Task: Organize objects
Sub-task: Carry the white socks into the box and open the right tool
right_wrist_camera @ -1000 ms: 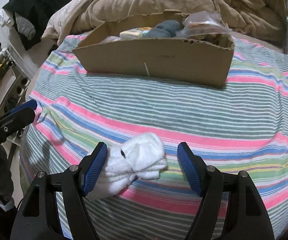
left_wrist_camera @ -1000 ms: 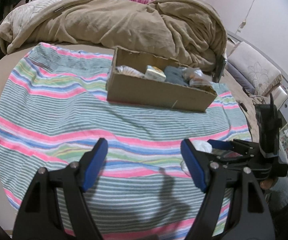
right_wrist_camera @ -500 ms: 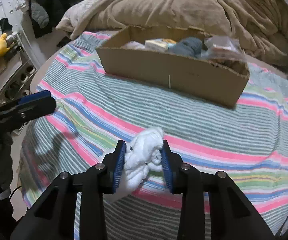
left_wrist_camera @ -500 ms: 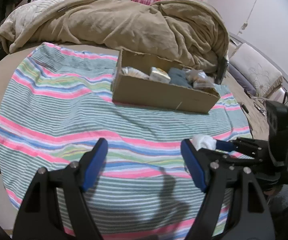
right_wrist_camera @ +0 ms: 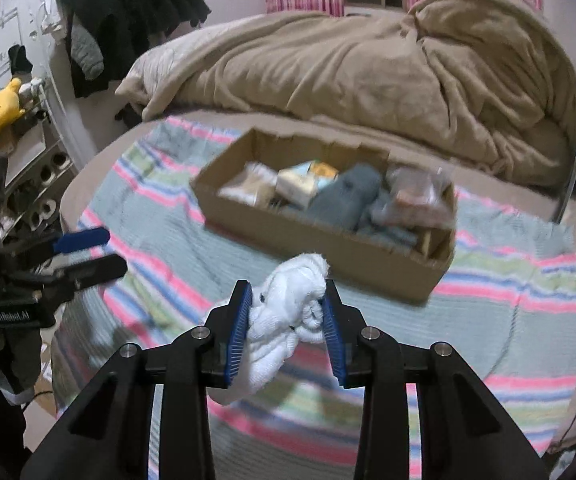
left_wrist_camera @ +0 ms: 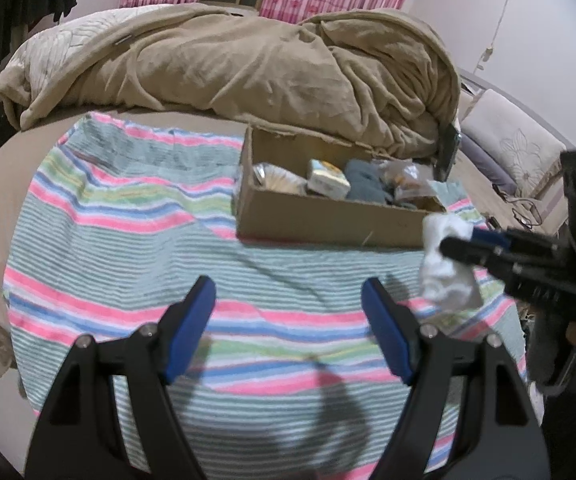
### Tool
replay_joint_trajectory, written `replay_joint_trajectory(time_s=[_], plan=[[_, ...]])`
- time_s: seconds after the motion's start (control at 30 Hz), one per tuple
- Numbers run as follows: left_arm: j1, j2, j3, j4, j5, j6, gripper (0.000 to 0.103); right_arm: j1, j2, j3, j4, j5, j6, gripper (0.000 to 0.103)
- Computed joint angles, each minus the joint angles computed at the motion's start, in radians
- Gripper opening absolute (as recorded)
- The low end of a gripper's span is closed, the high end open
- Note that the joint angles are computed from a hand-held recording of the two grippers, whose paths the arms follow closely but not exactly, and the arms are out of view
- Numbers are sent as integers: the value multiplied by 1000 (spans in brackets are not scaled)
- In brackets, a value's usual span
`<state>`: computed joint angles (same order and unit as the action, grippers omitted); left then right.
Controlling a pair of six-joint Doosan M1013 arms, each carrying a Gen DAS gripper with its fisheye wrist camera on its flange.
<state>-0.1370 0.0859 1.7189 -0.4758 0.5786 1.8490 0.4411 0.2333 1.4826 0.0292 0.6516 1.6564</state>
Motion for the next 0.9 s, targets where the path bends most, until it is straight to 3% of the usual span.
replay_joint_trajectory(time_s=[0.53, 0.9], plan=[[22, 55, -65, 37, -40, -21, 77, -1, 94, -156, 12, -23, -77, 37], [34, 94, -108, 62, -46, -23, 77, 1, 208, -302, 39, 39, -118, 37]])
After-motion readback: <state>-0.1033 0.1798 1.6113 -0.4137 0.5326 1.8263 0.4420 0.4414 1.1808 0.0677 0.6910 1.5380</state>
